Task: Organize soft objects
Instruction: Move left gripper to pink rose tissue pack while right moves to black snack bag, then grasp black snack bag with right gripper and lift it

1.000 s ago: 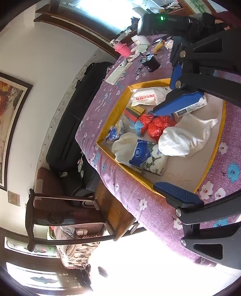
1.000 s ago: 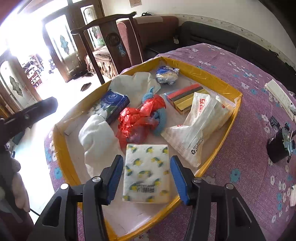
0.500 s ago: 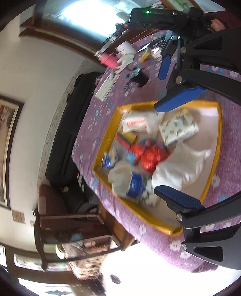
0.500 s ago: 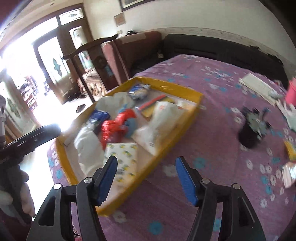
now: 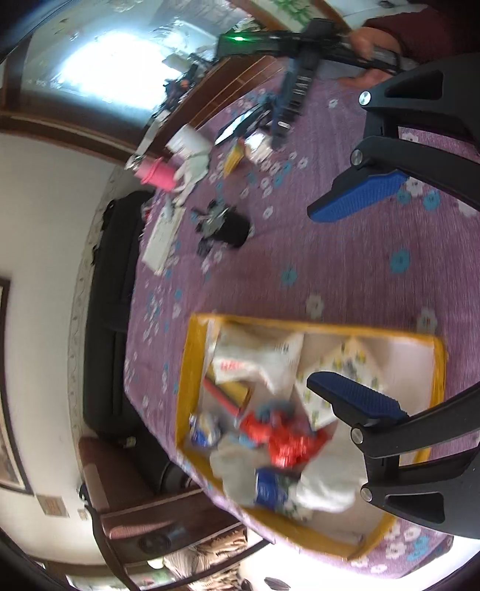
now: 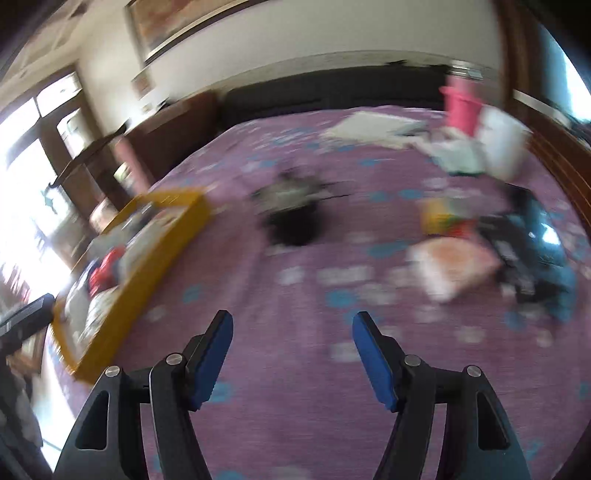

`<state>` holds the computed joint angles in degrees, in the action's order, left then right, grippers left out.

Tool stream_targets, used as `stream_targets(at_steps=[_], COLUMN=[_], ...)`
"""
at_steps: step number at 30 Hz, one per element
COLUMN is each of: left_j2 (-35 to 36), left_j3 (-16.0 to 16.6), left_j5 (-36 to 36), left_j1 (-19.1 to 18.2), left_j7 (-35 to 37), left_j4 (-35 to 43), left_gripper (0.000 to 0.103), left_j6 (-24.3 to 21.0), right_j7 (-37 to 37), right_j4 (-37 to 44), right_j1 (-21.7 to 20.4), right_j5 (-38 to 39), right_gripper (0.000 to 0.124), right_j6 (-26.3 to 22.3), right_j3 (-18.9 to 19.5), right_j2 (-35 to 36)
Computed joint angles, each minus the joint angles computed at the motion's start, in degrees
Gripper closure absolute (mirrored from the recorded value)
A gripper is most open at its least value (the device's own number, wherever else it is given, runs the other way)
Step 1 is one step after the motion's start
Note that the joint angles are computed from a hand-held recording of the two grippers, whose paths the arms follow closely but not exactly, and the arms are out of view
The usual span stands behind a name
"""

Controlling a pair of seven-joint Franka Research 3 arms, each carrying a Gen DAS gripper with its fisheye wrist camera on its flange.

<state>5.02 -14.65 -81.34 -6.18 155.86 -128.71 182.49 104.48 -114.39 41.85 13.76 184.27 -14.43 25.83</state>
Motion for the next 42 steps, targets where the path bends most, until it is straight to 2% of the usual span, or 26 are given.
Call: stream_targets(at_steps=[2, 3, 5, 7, 10, 11, 15, 16, 19, 22, 25, 26, 30, 33, 34, 35, 36, 37, 38, 42], left_j2=[1.23, 1.78, 2.79, 4.04, 6.77, 8.03, 14.77, 16.70, 23.92, 31.17, 37.32, 39.55, 46.00, 49.54, 49.56, 49.29, 48.47, 47.35, 45.34, 36.48], left_j3=[0.46, 0.49, 0.58, 0.81, 4.11, 5.33, 7.86, 7.95, 7.00, 5.65, 6.38, 8.26, 12.32, 11.92, 10.91, 9.96, 7.63, 6.21, 6.12, 3.62], left_j5=[9.00, 13.10, 19.94, 26.48, 39.54, 43.41, 54.58, 56.57, 61.49, 65.02, 69.88, 73.22, 82.23, 85.50, 85.80, 85.93, 85.20, 85.15, 86.09, 88.75], left_j1=[-0.99, -1.19, -1.77, -2.74, -7.13, -8.73, -12.80, -13.26, -13.80, -13.85, -15.85, -17.93, -21.91, -21.88, -21.19, -20.47, -18.77, -17.63, -17.22, -13.51], left_j7=[-8.48, -12.24, -18.17, -23.01, -32.64, -35.32, -42.56, -43.75, -46.14, -48.63, -52.23, -53.62, -56.55, -57.32, -57.32, -57.75, -57.02, -56.88, -57.72, -58.96], left_j4=[-0.24, -0.18, 0.13, 1.08, 3.70, 5.26, 14.64, 17.41, 27.78, 38.25, 47.16, 50.34, 59.58, 64.65, 64.64, 64.24, 62.86, 61.22, 57.99, 42.95], left_gripper=[0.021, 0.021, 0.021, 0.021, 0.021, 0.021, 0.021, 0.021, 0.021, 0.021, 0.021, 0.021, 0.017, 0.017, 0.019, 0.034, 0.041, 0.041, 0.042, 0.042], left_j6=[-1.11, -1.74, -2.49, -3.14, -3.86, -4.33, -9.00, -10.48, -15.85, -21.27, -24.16, -24.32, -26.12, -28.79, -29.55, -30.19, -30.17, -30.46, -29.40, -22.78], right_j7=[3.06, 3.56, 4.27, 4.42, 5.12, 5.91, 7.58, 9.27, 11.30, 12.63, 13.27, 13.07, 10.21, 8.75, 8.22, 7.84, 7.51, 6.98, 6.63, 5.48], right_j4=[-2.21, -3.21, -4.41, -5.36, -6.69, -7.69, -9.97, -10.94, -13.00, -13.63, -13.59, -13.65, -12.98, -12.32, -12.19, -12.10, -11.95, -11.80, -11.64, -11.42], right_j1=[5.89, 6.98, 7.39, 5.71, 1.48, -1.19, -7.79, -10.81, -15.20, -19.38, -23.82, -24.84, -26.50, -27.25, -27.22, -27.29, -27.33, -27.02, -26.96, -26.58], right_j5=[1.69, 3.23, 6.83, 9.51, 12.72, 13.00, 14.70, 13.82, 14.40, 13.19, 10.95, 10.73, 12.79, 13.90, 14.44, 14.84, 15.21, 16.01, 16.47, 18.25], right_gripper=[0.051, 0.051, 0.051, 0.051, 0.050, 0.050, 0.048, 0.048, 0.044, 0.043, 0.043, 0.043, 0.043, 0.043, 0.043, 0.043, 0.043, 0.043, 0.043, 0.043], right_j6=[2.41, 3.91, 6.82, 9.55, 13.10, 14.83, 18.28, 20.14, 23.77, 24.46, 23.25, 23.33, 23.56, 22.80, 22.58, 22.36, 22.13, 21.78, 21.56, 20.95], right_j3=[-8.39, -10.46, -12.61, -12.19, -9.58, -7.49, -2.27, 0.41, 4.53, 8.48, 12.42, 13.49, 15.58, 16.49, 16.55, 16.67, 16.75, 16.55, 16.53, 16.37], right_j2=[0.26, 0.39, 0.88, 0.92, 0.49, -0.08, -1.28, -1.84, -2.80, -3.19, -3.37, -3.33, -2.92, -2.55, -2.49, -2.44, -2.37, -2.31, -2.24, -2.14])
